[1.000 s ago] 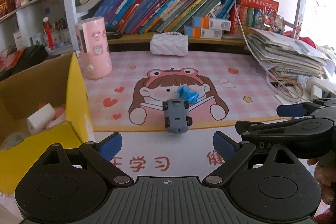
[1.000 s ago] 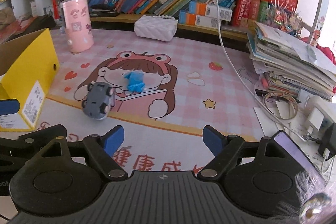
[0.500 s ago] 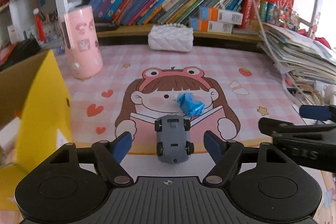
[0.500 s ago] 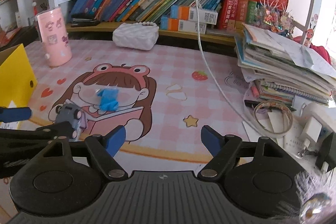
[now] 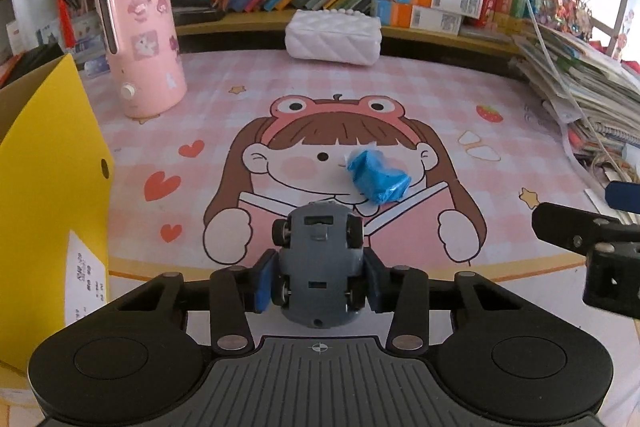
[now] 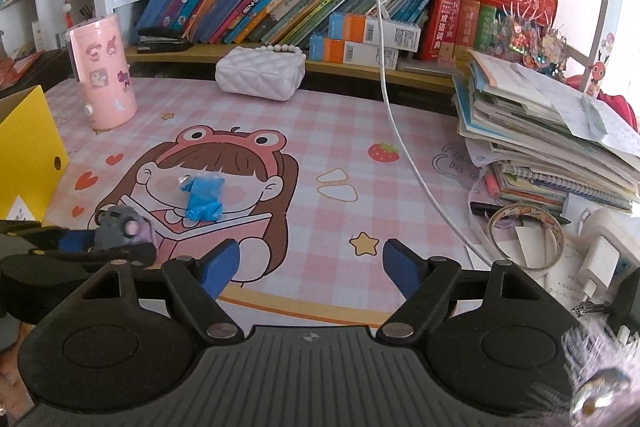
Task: Organize objects
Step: 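Grasp the grey toy car with the left gripper, then grasp the blue plastic bag with the right gripper while the left gripper lifts the car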
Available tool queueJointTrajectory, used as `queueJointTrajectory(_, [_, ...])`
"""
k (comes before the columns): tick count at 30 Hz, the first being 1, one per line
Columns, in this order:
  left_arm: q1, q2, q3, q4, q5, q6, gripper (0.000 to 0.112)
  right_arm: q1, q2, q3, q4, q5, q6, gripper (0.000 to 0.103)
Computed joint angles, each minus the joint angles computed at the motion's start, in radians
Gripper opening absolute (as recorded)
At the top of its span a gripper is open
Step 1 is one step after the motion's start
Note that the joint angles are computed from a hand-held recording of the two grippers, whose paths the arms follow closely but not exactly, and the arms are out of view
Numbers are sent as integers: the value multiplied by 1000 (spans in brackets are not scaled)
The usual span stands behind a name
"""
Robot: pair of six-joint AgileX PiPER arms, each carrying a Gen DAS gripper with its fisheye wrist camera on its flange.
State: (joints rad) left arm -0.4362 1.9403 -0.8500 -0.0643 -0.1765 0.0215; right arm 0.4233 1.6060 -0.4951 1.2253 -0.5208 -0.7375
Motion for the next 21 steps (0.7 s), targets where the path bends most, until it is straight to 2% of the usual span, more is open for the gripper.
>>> queueJointTrajectory(3, [17, -37, 28, 24, -1, -26, 42, -7, 10, -5, -32, 9, 29, 78])
queueJointTrajectory(7, [58, -136, 93, 222, 8, -208, 42, -35, 50, -29, -149, 41, 126, 78])
queueJointTrajectory(12, [103, -247, 155, 337, 39, -324, 42, -89, 151, -95, -447, 79, 352, 78])
queueJointTrajectory(14, [125, -292, 177, 453, 55, -444, 42, -111, 205, -143, -569, 104, 423, 78])
queueJointTrajectory(21, [175, -396, 239, 709, 70, -708, 42, -143, 380, -332, -789, 183, 512, 78])
